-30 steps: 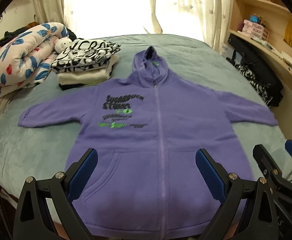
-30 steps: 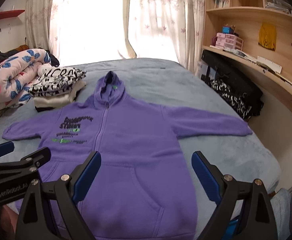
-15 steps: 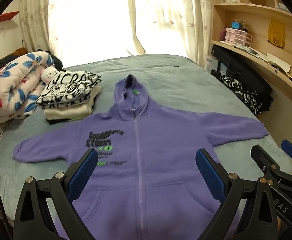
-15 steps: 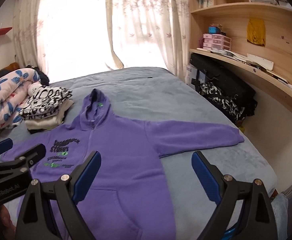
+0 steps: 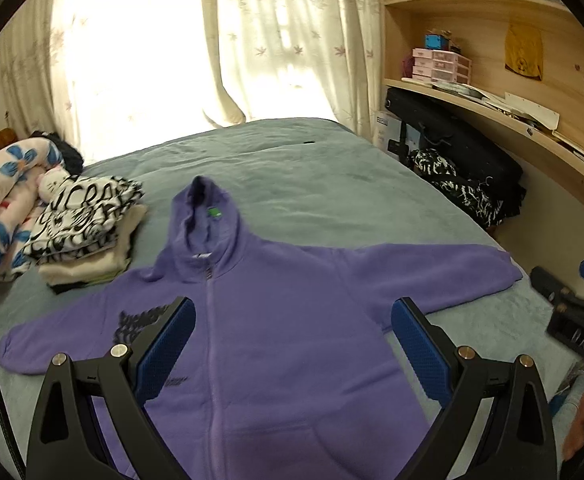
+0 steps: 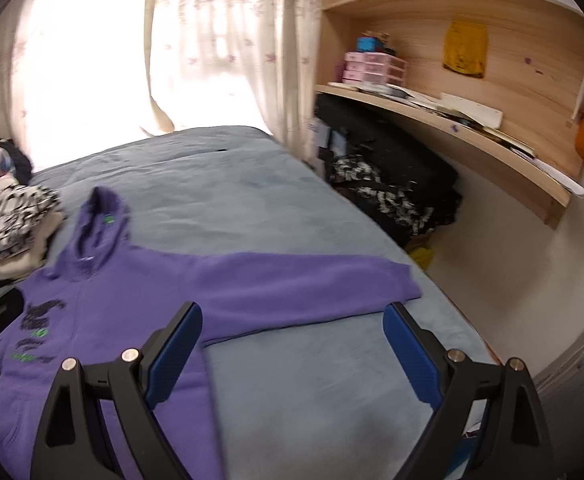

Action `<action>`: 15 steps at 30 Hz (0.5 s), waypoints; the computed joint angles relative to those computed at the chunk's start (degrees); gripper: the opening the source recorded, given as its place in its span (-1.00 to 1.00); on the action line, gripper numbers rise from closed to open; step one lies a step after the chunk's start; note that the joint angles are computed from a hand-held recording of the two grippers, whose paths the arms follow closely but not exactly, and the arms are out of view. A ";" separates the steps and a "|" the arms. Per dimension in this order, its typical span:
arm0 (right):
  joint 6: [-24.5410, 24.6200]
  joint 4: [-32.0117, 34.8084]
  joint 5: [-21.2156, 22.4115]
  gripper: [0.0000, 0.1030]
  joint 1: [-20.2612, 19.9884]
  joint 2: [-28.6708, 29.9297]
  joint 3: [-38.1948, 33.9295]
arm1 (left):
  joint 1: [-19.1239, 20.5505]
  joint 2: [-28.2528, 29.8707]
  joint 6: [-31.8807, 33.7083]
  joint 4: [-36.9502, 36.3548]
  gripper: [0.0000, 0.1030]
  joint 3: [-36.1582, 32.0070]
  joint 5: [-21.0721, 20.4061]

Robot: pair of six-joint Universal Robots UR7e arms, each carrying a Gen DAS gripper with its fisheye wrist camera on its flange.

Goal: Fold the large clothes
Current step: 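Move the right tool to the sleeve cuff and close on it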

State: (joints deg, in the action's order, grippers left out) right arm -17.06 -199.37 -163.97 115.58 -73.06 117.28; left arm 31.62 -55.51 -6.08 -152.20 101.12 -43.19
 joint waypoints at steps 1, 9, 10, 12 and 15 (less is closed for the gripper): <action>0.76 1.20 1.28 0.80 -1.22 -1.32 0.16 | 0.24 1.21 0.80 -0.74 0.90 -0.82 -0.19; 17.57 21.06 16.18 0.80 -16.81 -15.22 0.89 | 3.32 14.18 2.36 0.46 0.90 -13.31 -2.50; 19.44 23.34 18.51 0.80 -19.36 -16.63 0.80 | 3.80 15.65 2.53 0.60 0.90 -14.77 -2.46; 22.48 26.78 21.87 0.79 -23.38 -18.45 0.67 | 4.73 19.10 2.48 1.05 0.90 -18.21 -2.46; 25.68 30.28 27.87 0.70 -29.91 -20.97 0.46 | 6.09 23.84 2.46 0.41 0.90 -22.57 -1.92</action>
State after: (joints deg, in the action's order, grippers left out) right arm 8.62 -169.09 -136.10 85.67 -94.03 117.74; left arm 37.71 -31.67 -3.62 -151.79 78.55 -45.10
